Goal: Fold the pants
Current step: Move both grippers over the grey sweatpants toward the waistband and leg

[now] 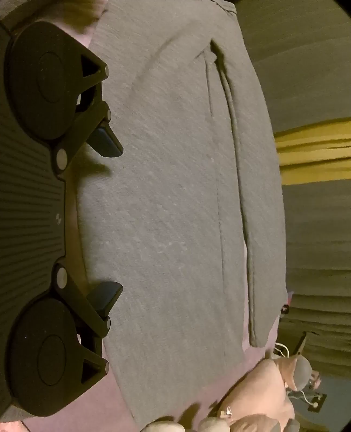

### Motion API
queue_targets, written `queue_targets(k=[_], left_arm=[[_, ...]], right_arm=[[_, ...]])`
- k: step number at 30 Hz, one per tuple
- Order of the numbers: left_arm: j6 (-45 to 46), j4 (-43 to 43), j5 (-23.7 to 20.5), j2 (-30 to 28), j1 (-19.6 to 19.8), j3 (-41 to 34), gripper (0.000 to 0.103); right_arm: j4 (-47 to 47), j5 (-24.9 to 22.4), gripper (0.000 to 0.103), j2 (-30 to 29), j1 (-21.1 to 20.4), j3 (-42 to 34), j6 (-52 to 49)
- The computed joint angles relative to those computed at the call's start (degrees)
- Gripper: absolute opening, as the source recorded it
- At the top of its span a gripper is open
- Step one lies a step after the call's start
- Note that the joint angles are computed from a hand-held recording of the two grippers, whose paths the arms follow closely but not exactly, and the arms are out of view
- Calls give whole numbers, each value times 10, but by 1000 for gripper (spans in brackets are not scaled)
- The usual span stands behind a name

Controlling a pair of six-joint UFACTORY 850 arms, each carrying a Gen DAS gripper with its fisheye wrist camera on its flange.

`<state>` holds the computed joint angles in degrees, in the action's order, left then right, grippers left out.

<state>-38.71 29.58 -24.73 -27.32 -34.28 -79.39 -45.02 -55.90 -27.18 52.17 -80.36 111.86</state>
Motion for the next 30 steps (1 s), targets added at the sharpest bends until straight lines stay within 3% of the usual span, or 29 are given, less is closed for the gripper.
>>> queue_targets(k=[4, 8, 12, 15, 18, 21, 24, 27, 30], left_arm=[[-38, 21, -12, -4, -1, -14, 103], [-50, -28, -28, -41, 9, -73, 103], [-174, 41, -48, -102, 9, -158, 103], [-193, 31, -89, -177, 11, -263, 103], [-271, 94, -165, -264, 6, -383, 103], [-393, 214, -219, -311, -3, -430, 103], [-460, 289, -185, -310, 1, -399, 103], [-565, 385, -147, -294, 4, -350, 103], [-609, 402, -143, -295, 6, -347, 103]], right_arm=[[-24, 42, 99, 19, -6, 29, 48], [-34, 99, 99, 54, -34, 69, 69], [-15, 52, 99, 38, -68, 35, -3], [-19, 38, 99, 19, -104, -1, -43], [-2, 88, 99, -3, -161, -41, -82], [-35, 94, 99, -61, -208, -115, -80], [-38, 88, 99, -145, -250, -223, -96], [76, 62, 99, -271, -286, -403, -224], [106, 25, 98, -388, -317, -582, -221]])
